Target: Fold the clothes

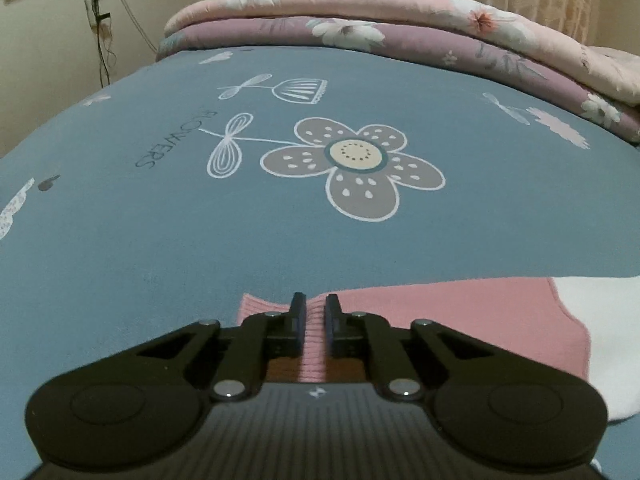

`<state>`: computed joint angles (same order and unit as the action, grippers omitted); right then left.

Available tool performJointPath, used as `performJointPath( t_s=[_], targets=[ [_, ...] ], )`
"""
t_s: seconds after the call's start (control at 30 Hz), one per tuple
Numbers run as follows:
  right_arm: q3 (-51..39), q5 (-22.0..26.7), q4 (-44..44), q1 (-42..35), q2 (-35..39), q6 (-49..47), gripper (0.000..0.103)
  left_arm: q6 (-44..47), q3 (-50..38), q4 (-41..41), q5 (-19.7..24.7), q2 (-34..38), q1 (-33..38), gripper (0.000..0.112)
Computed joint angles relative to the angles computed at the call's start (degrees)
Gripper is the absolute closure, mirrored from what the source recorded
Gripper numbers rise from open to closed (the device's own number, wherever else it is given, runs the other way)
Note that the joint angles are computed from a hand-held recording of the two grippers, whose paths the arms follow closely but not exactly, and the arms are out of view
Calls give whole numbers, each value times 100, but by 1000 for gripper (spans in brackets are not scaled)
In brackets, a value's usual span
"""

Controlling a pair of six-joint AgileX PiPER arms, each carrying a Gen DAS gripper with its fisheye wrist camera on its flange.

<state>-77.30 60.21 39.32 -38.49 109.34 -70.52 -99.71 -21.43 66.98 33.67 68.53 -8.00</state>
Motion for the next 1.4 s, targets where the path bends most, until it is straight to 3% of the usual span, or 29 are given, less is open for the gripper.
performJointPath(
  t_s=[0.1, 0.17, 0.27, 0.3, 0.37, 0.43, 0.5, 0.57, 0.63, 0.7, 0.93, 1.17, 1.27, 1.4],
  targets=[
    [-10, -3, -13, -5, 1, -29, 12, 156, -81, -28, -89, 31, 142, 106],
    [-10, -16, -3, -24, -9, -56, 12, -77, -57, 89, 145, -95, 46, 99],
    [-53, -30, -1, -61, 33, 7, 12, -115, 94, 115, 140, -429, 225, 62],
    [-70, -36, -7, -70, 53, 40, 12, -139, 126, 132, 187, -450, 259, 61],
    [-100, -37, -27, -73, 84, 80, 12, 24, 142, 15, 125, -388, 461, 61],
    [-112, -34, -40, -56, 102, 92, 12, 274, 166, -168, -227, -293, 774, 63],
    [-105, -44, -51, -22, 102, 87, 12, -29, 237, -2, -239, -262, 651, 67],
    [-102, -49, -67, 13, 104, 65, 12, -251, 244, 120, -172, -240, 481, 84],
    [-99, -51, -85, 48, 106, 38, 12, -307, 137, 104, 261, -127, 156, 110],
    [-110, -33, -85, 67, 114, 15, 12, -293, 102, 128, 464, -248, 114, 110],
    [-149, -15, -104, 114, 153, 50, 12, 204, -60, 231, 35, -315, 711, 107],
    [-185, 7, -126, 124, 177, 87, 12, 11, -67, -195, 862, -803, -75, 93],
    [-178, -17, -129, 165, 191, 106, 12, 357, -185, -709, 359, -1183, -566, 70],
    [-99, -51, -119, 234, 188, 42, 8, -124, -296, -371, -1036, -768, -1088, 60]
  ],
)
